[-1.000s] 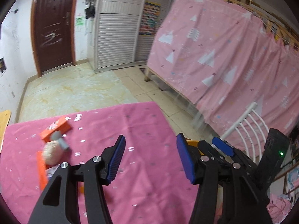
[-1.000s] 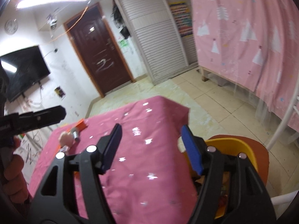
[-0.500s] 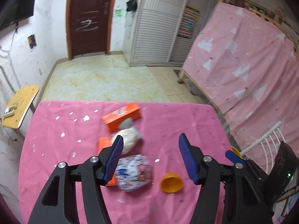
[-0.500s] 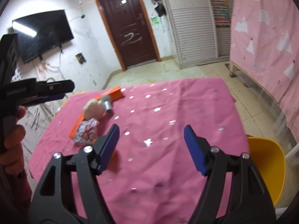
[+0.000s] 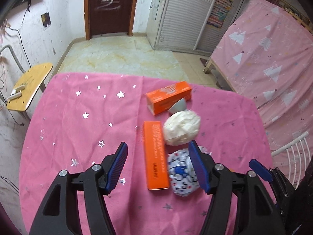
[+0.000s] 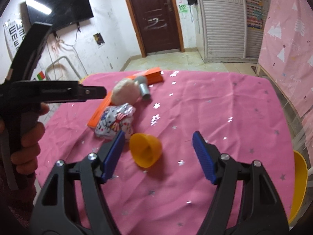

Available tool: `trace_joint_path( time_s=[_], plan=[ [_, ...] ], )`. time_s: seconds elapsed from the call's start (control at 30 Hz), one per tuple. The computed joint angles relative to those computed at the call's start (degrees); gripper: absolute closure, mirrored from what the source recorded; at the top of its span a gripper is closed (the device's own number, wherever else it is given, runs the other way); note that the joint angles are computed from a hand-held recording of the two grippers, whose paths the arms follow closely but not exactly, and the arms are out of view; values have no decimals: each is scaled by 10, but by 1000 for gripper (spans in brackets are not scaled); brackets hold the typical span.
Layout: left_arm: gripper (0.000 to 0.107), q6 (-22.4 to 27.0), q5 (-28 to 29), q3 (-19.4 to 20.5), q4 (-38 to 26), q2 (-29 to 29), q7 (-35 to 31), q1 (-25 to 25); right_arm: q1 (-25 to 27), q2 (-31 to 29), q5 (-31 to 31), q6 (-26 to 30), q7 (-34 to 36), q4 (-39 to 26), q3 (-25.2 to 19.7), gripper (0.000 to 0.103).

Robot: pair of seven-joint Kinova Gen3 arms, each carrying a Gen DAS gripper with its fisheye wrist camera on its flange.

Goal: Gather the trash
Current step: 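Grasp the tall orange box with the left tool while the right tool grasps the yellow cup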

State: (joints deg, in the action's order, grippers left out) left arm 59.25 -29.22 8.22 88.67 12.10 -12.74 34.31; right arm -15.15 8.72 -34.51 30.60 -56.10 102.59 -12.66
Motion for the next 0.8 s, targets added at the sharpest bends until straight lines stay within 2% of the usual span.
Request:
trace_joint_path(
  time_s=[0.3,0.6,0.8],
  plan=[
    [50,-28,45,-7,15,13,-36,-28,-18,12,42,9,-36,-14,2,34],
    [50,-25,57,-17,12,24,-45,-34,-21,20,60,17,-49,-22,-3,34],
    [51,-34,60,-17,22,17,-47,-35,-39,31,100,27,-90,-41,3,34]
  ],
)
